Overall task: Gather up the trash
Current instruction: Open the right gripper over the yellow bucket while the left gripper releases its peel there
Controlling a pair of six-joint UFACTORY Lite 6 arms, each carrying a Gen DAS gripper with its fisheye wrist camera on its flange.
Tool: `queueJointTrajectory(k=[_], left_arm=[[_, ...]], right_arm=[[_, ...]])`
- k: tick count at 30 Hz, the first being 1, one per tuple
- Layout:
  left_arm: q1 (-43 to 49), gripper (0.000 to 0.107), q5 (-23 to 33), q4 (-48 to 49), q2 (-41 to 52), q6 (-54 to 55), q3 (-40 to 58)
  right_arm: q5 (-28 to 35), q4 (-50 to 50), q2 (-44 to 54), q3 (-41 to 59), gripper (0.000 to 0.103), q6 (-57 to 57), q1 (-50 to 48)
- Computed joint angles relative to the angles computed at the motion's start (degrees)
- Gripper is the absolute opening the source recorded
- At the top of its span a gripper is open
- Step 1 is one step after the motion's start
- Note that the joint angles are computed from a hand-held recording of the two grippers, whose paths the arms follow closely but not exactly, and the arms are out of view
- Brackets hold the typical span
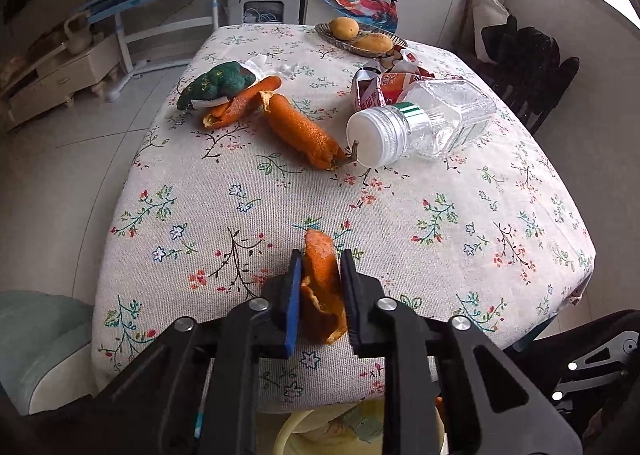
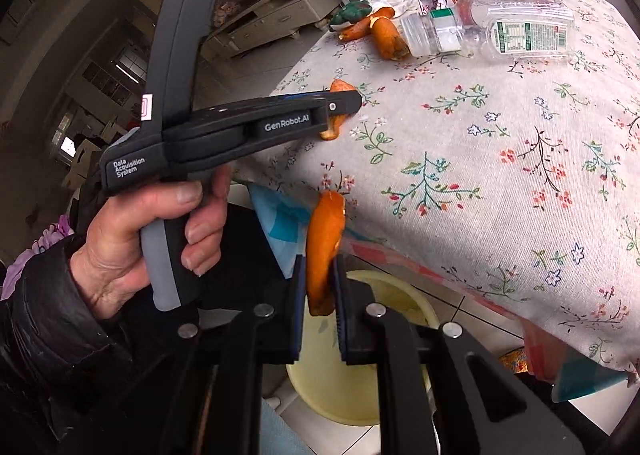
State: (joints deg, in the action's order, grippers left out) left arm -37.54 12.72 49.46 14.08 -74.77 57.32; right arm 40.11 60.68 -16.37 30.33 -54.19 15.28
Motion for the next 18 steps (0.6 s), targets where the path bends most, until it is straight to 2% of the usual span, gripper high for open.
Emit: queueJointTrajectory(k=[4,7,13,15,16,17,18], left_arm=[[0.0,0.013,-1.3,0.6,-4.1,-0.7,-3.1],[-2.3,0.013,-0.1,2.4,-8.7,-2.9,-6.2],[-8.1,0.013,4.2,0.0,-18.7,-3.1,-12.8],[-10.2,0.013,5.9,-1.0,-21.5,-3.2,-14.9],[-11.3,0.013,6.8,-1.3,-22.9,-3.5,-15.9],[-12.5,0.013,7.7,-1.4,-24.0,-4.1,-16.8],[-13.7,0.013,8.7,-1.5,-24.9,-4.5,-17.5]], right_arm=[[0.2,-0.3,-0.7,-0.3,0.014,0.5,1.1],[-0.6,-0.9,-0.3,-0.3,0.014,1.4,3.4],[-2.2,-5.4,2.3,-1.1,0.014,5.7,11.4],[-2.1,-7.4,4.6,-1.1,0.017,7.6,14.9],[-3.6,-9.7,4.9,-1.3,0.022,10.4,17.2],[-5.1,-11.6,4.7,-1.6,0.034,13.0,19.0],[-5.7,-12.3,3.9,-2.1,0.036,14.2,19.4]])
